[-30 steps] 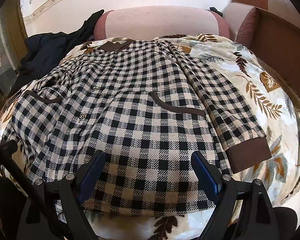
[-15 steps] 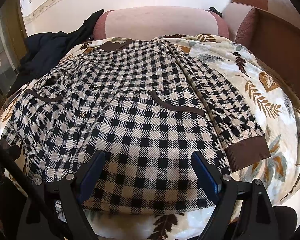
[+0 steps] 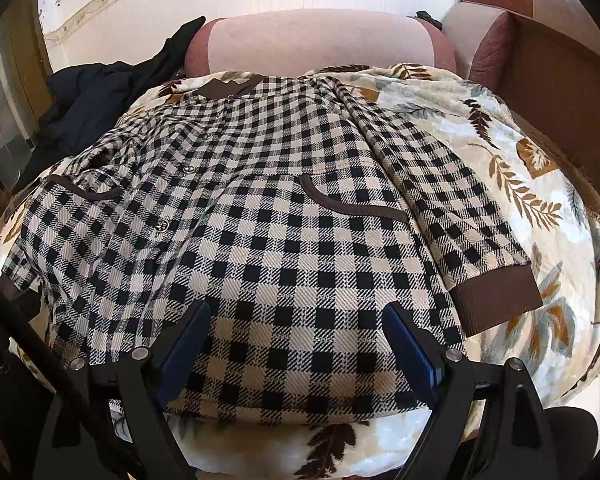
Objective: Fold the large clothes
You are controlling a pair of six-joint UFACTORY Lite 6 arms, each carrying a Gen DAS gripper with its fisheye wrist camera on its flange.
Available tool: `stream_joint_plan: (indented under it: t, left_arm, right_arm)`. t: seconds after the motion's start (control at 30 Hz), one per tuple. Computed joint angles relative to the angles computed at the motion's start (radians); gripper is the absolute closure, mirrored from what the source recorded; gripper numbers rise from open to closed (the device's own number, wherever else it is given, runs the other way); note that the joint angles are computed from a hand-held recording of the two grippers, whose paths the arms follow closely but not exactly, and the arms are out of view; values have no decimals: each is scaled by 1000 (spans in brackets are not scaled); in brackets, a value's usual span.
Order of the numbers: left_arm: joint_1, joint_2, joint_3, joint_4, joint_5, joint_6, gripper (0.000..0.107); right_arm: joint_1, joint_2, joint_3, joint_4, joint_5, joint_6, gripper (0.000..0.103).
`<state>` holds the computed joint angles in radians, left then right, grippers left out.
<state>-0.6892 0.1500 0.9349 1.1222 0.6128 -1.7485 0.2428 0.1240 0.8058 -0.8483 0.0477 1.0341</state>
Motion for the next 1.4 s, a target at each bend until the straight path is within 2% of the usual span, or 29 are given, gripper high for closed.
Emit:
stream_joint_plan:
  t: [0.07, 0.17, 0.3, 1.17, 1.4]
  left_arm:
    - [-3, -2, -6, 11, -3, -18, 8]
    - [7, -5, -6, -15, -17, 6, 8]
    - [16, -8, -11, -45, -31, 24, 8]
    - [65, -18, -31, -61, -84, 25, 8]
    - [105, -85, -83, -27, -112, 23, 8]
  right_arm:
    - [2, 1, 1, -34, 1, 34, 12]
    - [8, -2, -8, -187, 2, 189, 12]
    - [15, -3, -14, -267, 5, 272, 12]
    - [29, 36, 2, -276, 12, 282, 12]
    - [27, 40, 2, -315, 10, 320, 12]
